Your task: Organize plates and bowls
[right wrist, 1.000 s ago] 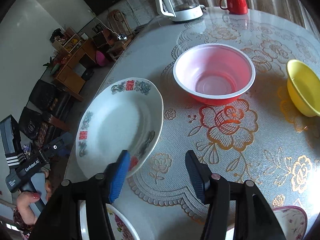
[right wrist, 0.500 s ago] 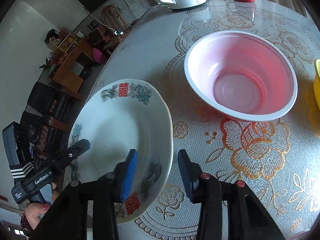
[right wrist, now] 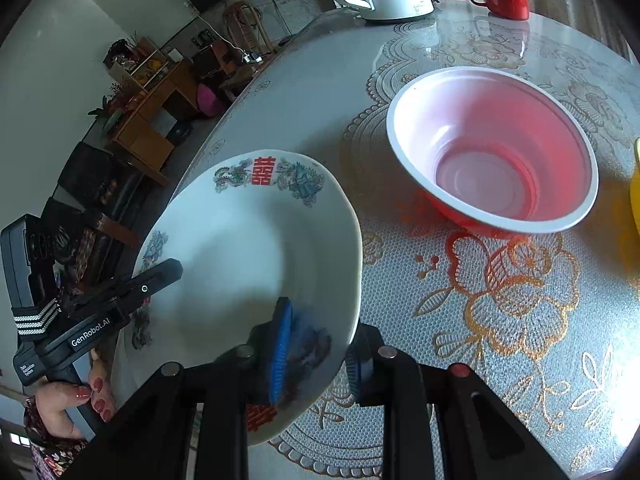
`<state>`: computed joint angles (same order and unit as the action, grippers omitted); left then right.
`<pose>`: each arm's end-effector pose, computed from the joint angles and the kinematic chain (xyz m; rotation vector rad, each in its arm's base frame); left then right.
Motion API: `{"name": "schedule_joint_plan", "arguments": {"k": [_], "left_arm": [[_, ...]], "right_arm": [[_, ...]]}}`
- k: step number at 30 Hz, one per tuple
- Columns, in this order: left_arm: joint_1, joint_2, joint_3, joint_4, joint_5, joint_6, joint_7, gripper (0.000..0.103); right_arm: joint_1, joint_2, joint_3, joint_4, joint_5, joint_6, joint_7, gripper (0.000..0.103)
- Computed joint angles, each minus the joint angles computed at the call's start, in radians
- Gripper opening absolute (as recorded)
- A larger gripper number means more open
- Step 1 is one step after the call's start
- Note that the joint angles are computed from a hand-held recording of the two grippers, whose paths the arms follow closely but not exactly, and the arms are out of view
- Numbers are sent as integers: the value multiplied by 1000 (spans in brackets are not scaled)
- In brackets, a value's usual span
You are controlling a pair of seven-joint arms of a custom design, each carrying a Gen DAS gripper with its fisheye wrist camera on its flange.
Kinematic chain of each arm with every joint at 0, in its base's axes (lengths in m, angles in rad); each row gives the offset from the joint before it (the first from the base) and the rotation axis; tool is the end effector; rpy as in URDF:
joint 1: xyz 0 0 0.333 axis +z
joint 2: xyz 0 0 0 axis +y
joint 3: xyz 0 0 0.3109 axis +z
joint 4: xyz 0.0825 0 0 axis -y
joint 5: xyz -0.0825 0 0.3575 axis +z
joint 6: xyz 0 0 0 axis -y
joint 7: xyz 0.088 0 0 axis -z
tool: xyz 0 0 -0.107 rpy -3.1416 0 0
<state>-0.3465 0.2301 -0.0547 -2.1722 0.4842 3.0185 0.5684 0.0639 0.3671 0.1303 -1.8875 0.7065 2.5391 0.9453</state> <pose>0.5214 -0.2573 0.3667 -2.1016 1.8184 -0.8388 0.6212 0.1079 0.3529 -2.0370 1.5535 0.0776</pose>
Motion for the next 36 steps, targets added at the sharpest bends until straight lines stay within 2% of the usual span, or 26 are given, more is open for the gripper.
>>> {"name": "schedule_joint_plan", "arguments": {"k": [2, 7, 10, 15, 18, 25, 30, 36], "left_arm": [[-37, -8, 30, 6, 60, -13, -46, 30], [-19, -23, -4, -12, 58, 20, -59, 30], [-45, -20, 7, -4, 97, 17, -82, 30], [-46, -14, -17, -6, 74, 26, -76, 30], [-70, -23, -4, -16, 84, 48, -101, 30], [-163, -50, 68, -11, 265, 84, -294, 30], [-184, -73, 56, 13, 417, 85, -447, 30], [-184, -94, -12, 56, 554, 59, -562, 30]], "right_arm": [[-5, -20, 0, -20, 4, 3, -16, 23], [-16, -62, -2, -60, 37, 23, -78, 23], [-25, -82, -10, -80, 71, 18, -118, 23], [-9, -138, -19, -158, 94, 74, -174, 23], [-16, -182, -33, -204, 137, 76, -236, 23], [-2, -275, -70, -287, 261, 112, -392, 23], [11, -371, -117, -366, 355, 113, -495, 23], [19, -498, -194, -470, 426, 88, -577, 23]]}}
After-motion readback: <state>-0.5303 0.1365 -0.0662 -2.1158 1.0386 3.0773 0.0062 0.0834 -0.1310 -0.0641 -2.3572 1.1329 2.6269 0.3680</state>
